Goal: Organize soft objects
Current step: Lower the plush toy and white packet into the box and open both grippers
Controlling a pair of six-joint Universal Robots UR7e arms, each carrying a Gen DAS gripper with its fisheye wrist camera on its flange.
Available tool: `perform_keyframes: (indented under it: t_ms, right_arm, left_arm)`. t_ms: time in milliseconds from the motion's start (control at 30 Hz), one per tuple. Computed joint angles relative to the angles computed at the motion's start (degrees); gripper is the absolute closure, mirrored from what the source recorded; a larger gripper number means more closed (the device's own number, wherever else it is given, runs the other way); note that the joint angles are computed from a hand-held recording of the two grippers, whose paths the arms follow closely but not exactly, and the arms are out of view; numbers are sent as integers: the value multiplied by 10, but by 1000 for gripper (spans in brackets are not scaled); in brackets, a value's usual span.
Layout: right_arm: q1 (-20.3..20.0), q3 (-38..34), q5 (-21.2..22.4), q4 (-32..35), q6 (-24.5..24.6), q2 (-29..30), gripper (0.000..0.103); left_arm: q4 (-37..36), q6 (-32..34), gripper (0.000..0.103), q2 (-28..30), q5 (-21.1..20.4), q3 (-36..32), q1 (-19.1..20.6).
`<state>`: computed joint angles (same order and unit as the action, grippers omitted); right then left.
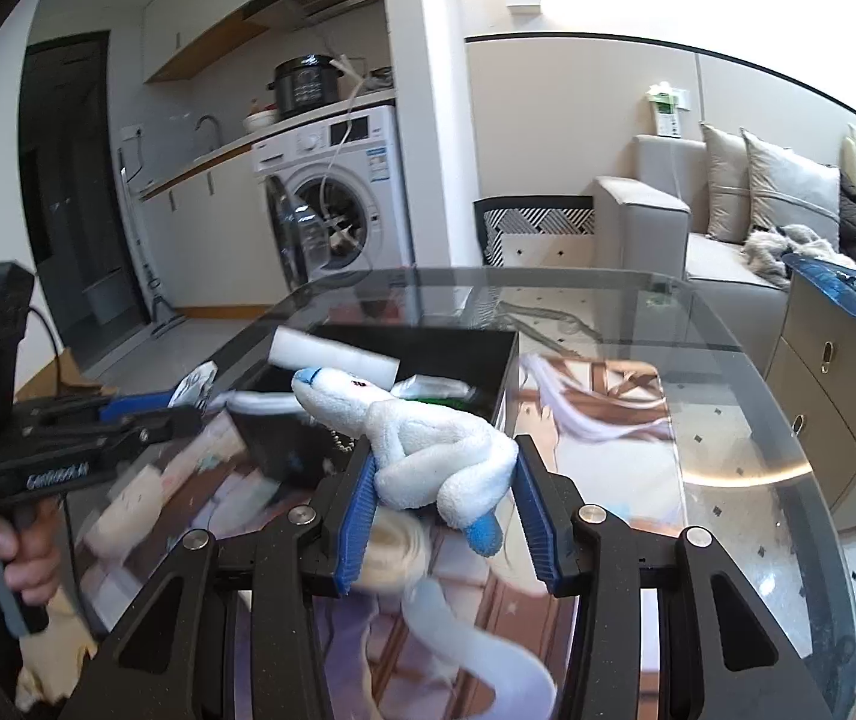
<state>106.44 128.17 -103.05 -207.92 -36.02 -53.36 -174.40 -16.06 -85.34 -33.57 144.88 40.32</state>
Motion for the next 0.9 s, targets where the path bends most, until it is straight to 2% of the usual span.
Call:
perform_keyframes:
  t_ms: [367,633,900]
  right_arm:
    - [24,-77,-42,4,23,52,59]
    - [31,-135,-62,40,27,90,59]
    - [27,-185,-70,80,24,124,59]
  left_arm:
    - [-50,72,71,59,-33,-58,32]
    - [-41,103,71,97,-59,-107,57]
    - [-12,103,71,109,-68,-130,73]
